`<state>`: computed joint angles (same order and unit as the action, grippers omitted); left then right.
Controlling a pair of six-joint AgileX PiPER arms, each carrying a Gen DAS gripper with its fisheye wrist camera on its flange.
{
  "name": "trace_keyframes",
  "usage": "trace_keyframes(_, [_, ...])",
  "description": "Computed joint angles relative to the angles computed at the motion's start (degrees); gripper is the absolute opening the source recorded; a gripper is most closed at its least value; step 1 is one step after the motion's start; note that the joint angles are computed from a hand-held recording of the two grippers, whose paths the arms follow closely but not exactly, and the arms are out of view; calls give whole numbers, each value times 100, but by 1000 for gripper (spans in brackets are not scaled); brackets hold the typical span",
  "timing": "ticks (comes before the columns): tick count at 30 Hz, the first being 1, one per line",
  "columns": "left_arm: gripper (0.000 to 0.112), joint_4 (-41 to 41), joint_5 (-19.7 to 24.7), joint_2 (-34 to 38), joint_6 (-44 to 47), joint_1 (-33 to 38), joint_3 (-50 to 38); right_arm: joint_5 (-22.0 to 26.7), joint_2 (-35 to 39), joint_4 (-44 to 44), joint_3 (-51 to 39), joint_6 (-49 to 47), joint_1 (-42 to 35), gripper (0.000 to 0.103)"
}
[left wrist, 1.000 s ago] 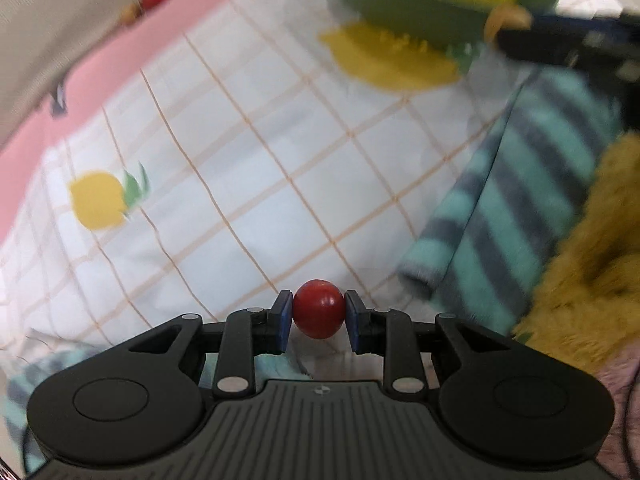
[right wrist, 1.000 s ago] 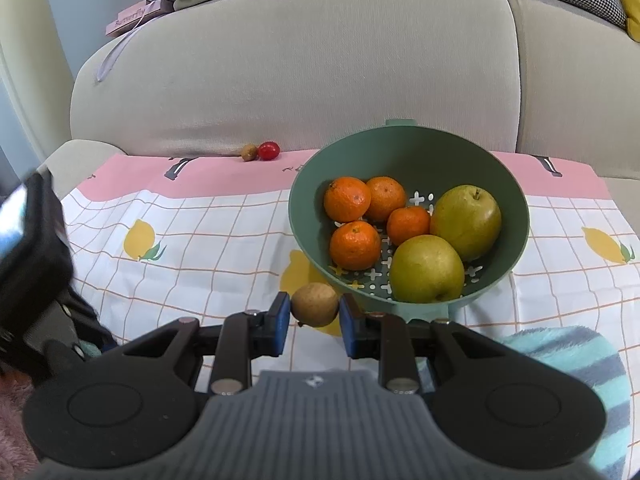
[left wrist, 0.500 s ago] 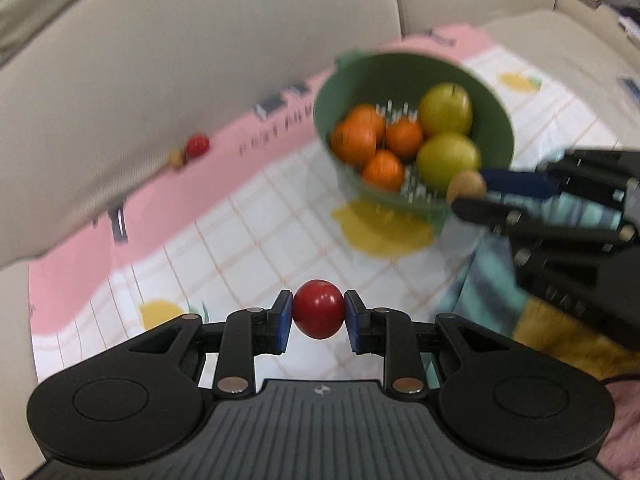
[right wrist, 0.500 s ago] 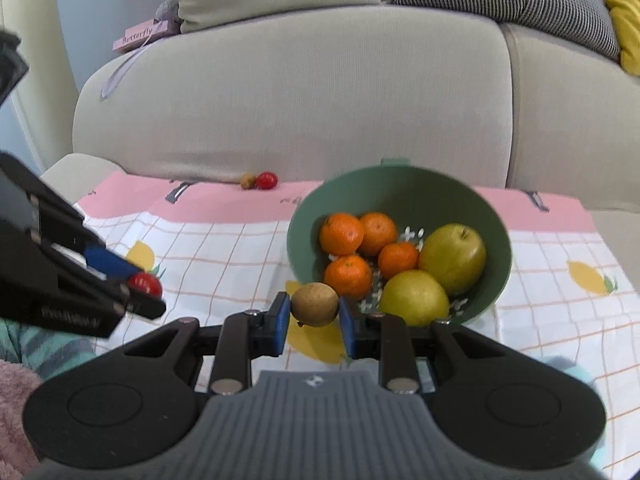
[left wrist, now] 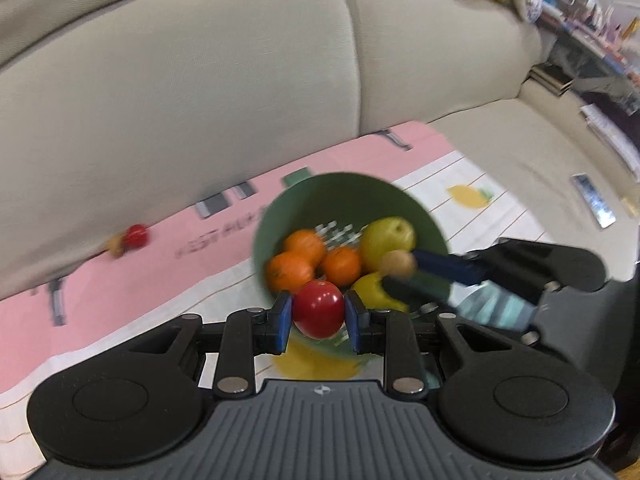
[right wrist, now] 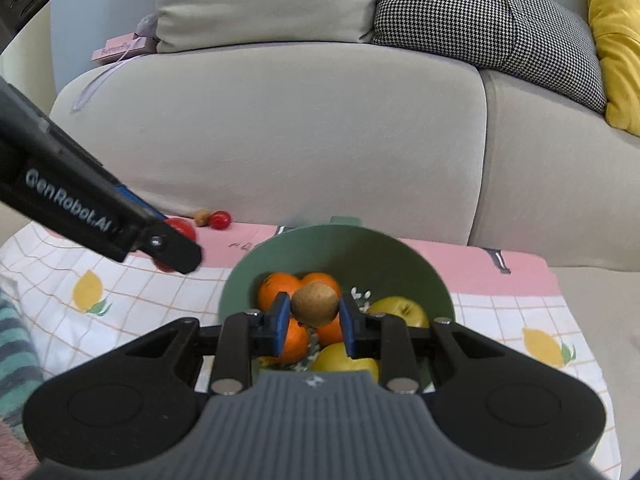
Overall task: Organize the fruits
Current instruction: 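Open the right tool dropping the kiwi while the left tool drops the tomato into the colander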
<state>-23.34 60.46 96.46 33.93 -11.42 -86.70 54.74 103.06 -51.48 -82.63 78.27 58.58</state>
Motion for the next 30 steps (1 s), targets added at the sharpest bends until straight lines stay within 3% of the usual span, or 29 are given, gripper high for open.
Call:
trace_keyframes(6, [30,-81,304,781,-268,-100,-507,-377,261,260,-99,-844,-326,23])
trace_keyframes(14, [30,185,830,1582,-715,-161,-1217,-848,573,2057,-451,-2565,-941,23])
trace_keyframes(30, [30,505,862,1944,-753,-262,-1390,-682,852,2539,-699,-3020,-919,23])
